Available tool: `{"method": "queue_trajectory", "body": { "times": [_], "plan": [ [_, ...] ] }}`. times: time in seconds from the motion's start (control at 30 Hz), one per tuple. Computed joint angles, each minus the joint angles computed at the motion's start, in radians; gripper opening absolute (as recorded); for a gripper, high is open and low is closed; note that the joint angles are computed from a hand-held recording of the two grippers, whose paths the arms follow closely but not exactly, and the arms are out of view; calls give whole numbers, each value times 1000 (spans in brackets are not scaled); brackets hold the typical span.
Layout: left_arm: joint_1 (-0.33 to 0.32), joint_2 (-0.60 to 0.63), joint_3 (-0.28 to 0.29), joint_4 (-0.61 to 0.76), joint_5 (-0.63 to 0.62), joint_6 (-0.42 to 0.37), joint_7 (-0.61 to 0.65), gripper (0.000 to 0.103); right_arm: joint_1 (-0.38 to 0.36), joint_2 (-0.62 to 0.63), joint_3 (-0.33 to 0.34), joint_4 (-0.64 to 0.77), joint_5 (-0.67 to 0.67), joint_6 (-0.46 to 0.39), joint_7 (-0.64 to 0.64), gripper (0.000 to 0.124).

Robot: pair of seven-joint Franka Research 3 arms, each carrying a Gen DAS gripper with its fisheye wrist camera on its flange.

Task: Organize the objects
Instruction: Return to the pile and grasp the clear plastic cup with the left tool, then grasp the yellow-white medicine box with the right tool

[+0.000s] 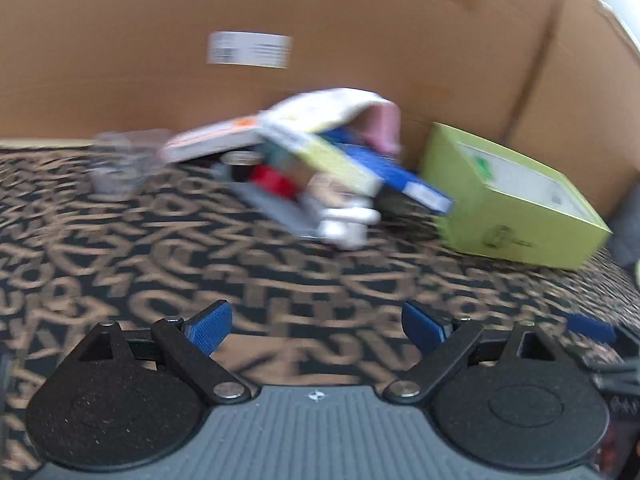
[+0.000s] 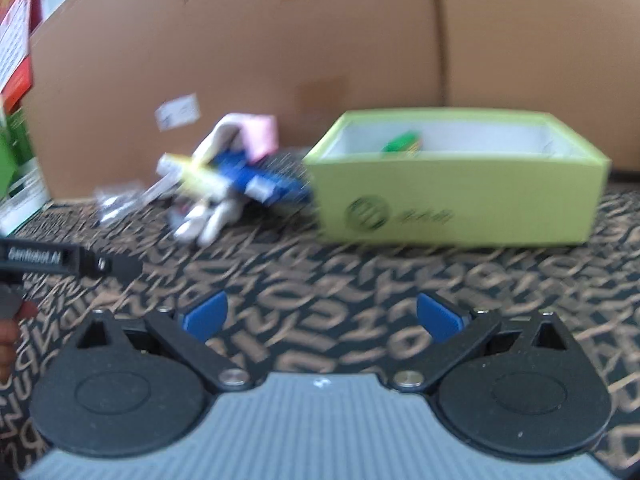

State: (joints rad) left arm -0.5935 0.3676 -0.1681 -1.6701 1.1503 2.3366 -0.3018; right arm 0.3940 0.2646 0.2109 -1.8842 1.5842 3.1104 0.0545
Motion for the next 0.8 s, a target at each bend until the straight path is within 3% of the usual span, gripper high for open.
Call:
{"method": "queue_trajectory", "body": {
  "times": [0.13, 0.3, 0.43, 0.53, 0.67, 0.7, 0.77, 0.8],
  "plan": [
    [28, -84, 12, -100, 20, -66, -82, 95, 17, 3, 22, -2, -42, -6, 29, 103],
    [99, -111, 14, -117, 62, -136, -148, 95, 37, 16, 37, 4, -166, 19, 138, 103],
    [155, -64, 27, -67, 69, -116, -138, 93, 49, 31, 37, -4, -325, 41, 281, 103],
    [190, -26, 45, -30, 37, -70, -128, 85, 60, 46, 35, 4, -423, 54, 370, 103],
    [225, -11, 62, -29, -14, 16, -130, 60, 48, 88, 66, 55, -519, 70, 412, 103],
    [228, -11, 65, -34, -22, 30, -128, 43, 38, 109, 86, 82, -539, 80, 403, 102],
    [227, -25, 72, -57, 20, 76, -94, 10, 71, 154, 60, 139, -622, 80, 448, 101],
    [223, -31, 69, -64, 24, 82, -74, 8, 111, 184, 17, 183, -679, 68, 493, 100]
  ]
}}
